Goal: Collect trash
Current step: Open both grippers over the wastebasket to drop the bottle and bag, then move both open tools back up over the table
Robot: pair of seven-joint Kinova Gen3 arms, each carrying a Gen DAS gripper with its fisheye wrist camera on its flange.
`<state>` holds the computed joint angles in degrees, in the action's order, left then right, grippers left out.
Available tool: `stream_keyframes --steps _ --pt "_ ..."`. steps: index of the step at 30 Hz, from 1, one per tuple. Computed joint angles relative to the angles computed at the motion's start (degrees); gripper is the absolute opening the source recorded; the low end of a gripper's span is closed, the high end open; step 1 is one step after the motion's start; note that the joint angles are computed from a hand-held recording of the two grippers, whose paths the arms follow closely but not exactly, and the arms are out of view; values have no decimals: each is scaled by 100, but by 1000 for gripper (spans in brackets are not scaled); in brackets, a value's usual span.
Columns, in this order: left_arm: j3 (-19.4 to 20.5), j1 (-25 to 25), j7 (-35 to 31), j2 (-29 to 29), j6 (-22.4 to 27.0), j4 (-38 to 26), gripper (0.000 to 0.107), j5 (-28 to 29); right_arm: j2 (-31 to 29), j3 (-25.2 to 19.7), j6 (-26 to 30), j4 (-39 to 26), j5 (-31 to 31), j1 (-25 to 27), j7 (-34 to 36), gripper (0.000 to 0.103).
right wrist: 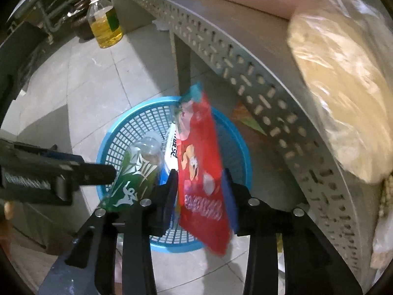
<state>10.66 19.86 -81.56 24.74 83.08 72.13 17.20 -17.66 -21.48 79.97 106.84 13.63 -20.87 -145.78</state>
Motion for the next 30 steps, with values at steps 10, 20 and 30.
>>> stream_keyframes --steps 10,20,30 --pt "-11 -395 -351 -983 516 -391 68 408 -1021 -661 857 -468 -52 306 -411 41" --pt "-578 -1746 -1431 -3466 963 -75 84 1493 -2241 -1425 1255 -1618 -1025 1122 -568 65" --pt "-1974 -2668 -1731 -6121 1307 552 97 1551 -2349 -2859 1634 -3350 -1933 2756 -121 86"
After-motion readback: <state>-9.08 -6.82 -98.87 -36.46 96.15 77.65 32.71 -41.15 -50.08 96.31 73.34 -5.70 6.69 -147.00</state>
